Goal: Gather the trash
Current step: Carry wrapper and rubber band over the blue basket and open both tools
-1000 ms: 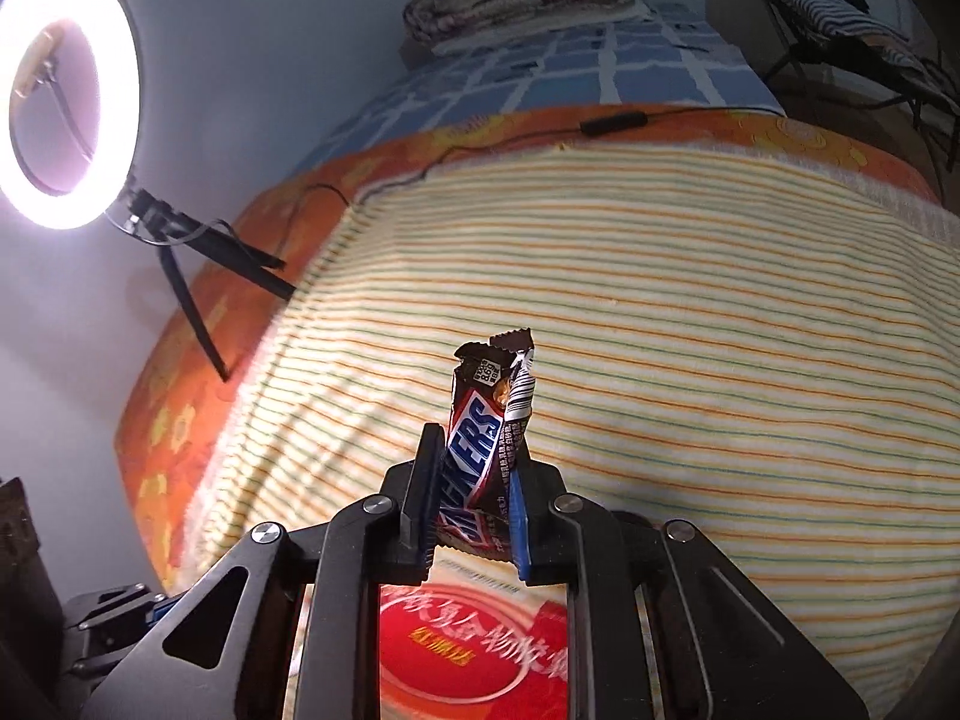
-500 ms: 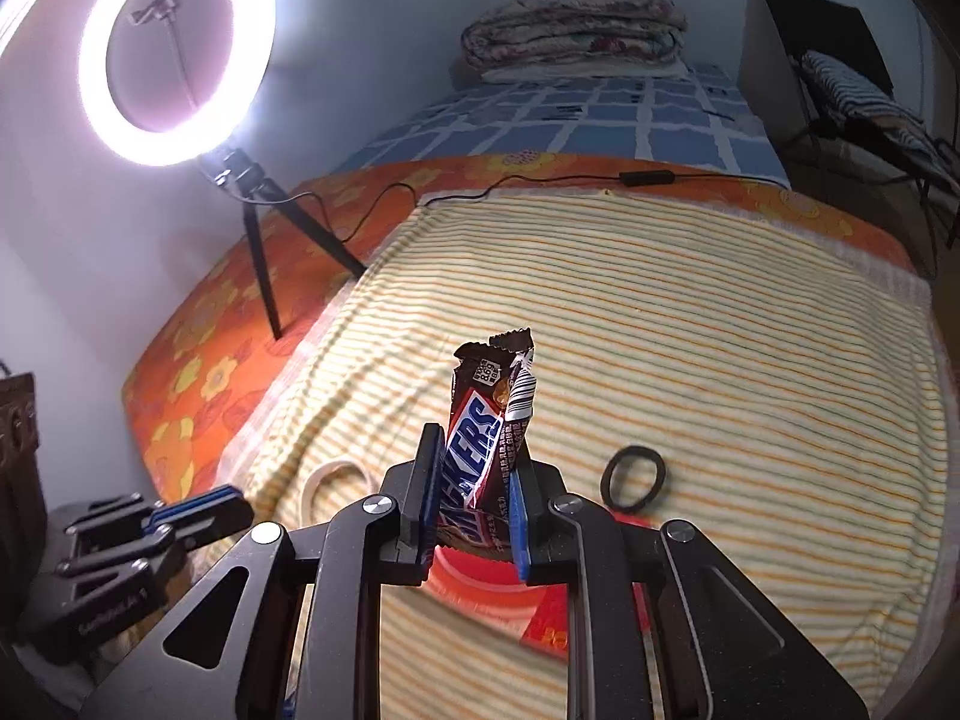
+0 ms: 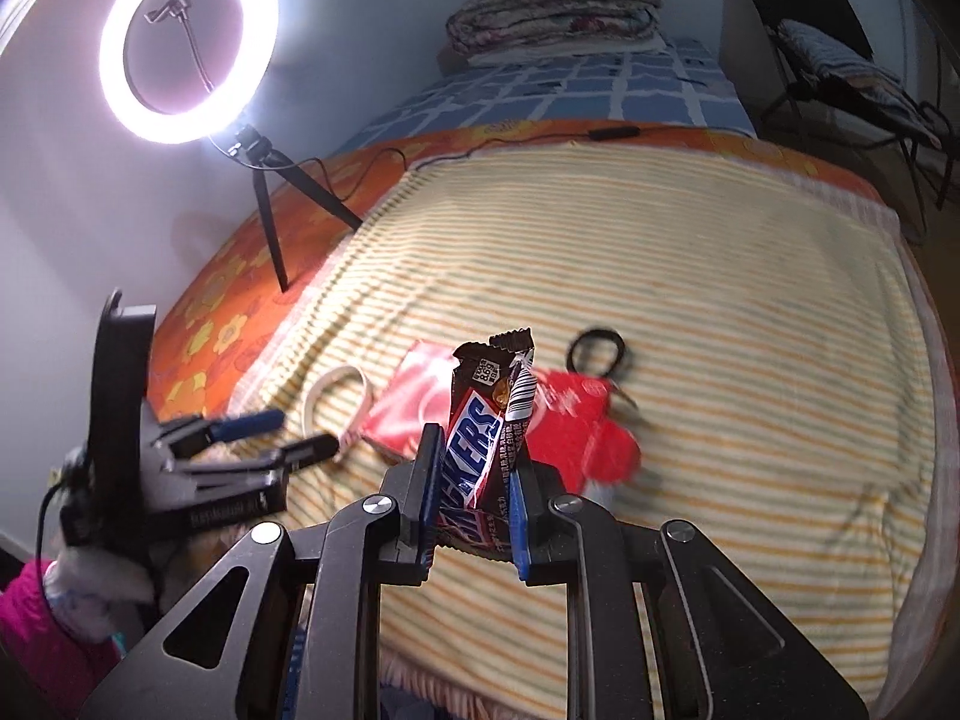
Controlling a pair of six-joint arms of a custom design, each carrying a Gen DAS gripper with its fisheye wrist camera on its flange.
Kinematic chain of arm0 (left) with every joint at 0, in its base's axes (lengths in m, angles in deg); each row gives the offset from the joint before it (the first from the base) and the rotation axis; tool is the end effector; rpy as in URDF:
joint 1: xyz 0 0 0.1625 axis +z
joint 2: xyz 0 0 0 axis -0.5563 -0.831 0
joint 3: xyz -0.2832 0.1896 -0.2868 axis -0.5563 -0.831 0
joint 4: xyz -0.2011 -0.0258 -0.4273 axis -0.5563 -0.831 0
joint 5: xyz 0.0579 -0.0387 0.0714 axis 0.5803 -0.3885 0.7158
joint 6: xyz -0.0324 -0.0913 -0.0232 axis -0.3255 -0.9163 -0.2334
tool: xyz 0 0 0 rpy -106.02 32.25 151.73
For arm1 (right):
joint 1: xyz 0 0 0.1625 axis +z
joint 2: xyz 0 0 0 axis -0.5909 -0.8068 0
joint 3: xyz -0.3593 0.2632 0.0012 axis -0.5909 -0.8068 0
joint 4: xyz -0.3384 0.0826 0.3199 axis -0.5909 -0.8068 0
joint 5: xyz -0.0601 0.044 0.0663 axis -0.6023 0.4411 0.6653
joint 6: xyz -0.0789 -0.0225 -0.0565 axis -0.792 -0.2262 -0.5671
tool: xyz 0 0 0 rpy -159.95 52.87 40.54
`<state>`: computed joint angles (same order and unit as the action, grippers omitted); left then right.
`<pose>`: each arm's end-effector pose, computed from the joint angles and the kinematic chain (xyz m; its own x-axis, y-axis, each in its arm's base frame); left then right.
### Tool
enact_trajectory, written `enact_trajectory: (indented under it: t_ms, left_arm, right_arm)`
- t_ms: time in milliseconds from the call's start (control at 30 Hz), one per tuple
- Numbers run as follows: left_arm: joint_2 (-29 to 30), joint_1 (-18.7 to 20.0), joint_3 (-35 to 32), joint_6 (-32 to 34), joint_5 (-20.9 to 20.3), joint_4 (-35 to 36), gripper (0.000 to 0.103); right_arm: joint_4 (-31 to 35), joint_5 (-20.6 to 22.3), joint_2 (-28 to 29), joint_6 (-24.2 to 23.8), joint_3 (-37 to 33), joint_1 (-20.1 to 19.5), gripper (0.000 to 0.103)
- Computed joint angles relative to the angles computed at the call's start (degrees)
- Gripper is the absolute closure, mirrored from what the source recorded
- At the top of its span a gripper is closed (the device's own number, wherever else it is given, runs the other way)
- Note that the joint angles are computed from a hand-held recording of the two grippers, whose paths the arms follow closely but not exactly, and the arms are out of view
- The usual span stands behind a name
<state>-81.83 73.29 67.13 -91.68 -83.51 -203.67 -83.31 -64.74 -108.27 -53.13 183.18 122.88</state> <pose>-0.4092 -0.5665 -0.0170 -0.7167 0.5299 -0.4533 0.5927 0.8054 0.0044 0.0699 -0.3903 0.3758 -0.8757 0.2032 0.4381 -0.1767 0.7093 -0.6823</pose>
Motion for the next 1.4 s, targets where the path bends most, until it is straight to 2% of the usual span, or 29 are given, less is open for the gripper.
enact_trajectory:
  t_ms: [67, 200, 267, 333, 367, 433, 467, 500, 567, 767, 967, 1400]
  left_arm:
    - [0.6, 0.4, -0.5, -0.4, -0.4, 0.2, 0.024]
    - [1.8, -0.1, -0.6, 1.9, 2.4, -1.8, 0.024]
    - [2.5, -0.4, -0.7, 2.9, 3.6, -2.9, 0.027]
    - [3.3, -0.9, -1.0, 3.9, 6.3, -3.3, 0.050]
    - [3.7, -0.9, -1.2, 4.8, 6.7, -3.8, 0.054]
    - [3.9, -0.8, -1.7, 4.7, 6.7, -3.7, 0.078]
    - [3.7, -0.5, -1.9, 4.2, 6.2, -3.7, 0.084]
    - [3.0, -0.2, -1.6, 4.0, 5.7, -3.6, 0.098]
    - [2.2, 0.4, -1.4, 3.4, 4.1, -3.9, 0.098]
    - [-1.5, 0.3, 1.7, 3.4, 3.0, -6.1, 0.100]
    - [-7.2, -1.2, 7.1, 5.2, 1.5, -8.8, 0.100]
    - [-17.6, -5.3, 18.7, 5.4, -2.4, -9.8, 0.100]
  right_arm:
    - [0.3, 0.3, -0.9, 0.1, 0.5, -0.7, 0.086]
    - [0.5, 0.6, -1.9, 0.3, 1.1, -1.6, 0.086]
    - [0.6, 0.6, -2.3, 0.3, 1.3, -1.7, 0.086]
    - [0.7, 0.4, -2.5, 0.0, 1.5, -1.7, 0.086]
    - [0.7, 0.2, -2.5, -0.1, 1.5, -1.6, 0.086]
    - [0.9, -0.2, -2.5, -0.3, 1.7, -1.2, 0.086]
    - [1.0, -0.4, -2.5, -0.3, 1.8, -1.0, 0.086]
    - [0.9, -0.7, -2.5, -0.4, 1.9, -0.8, 0.086]
    - [0.8, -1.1, -2.6, -0.4, 2.2, -0.2, 0.086]
    - [0.3, -2.7, -2.9, -0.8, 3.4, 2.3, 0.086]
    - [0.2, -4.2, -3.6, -0.1, 4.8, 4.9, 0.086]
    - [0.3, -10.5, -4.7, 3.6, 10.1, 13.1, 0.086]
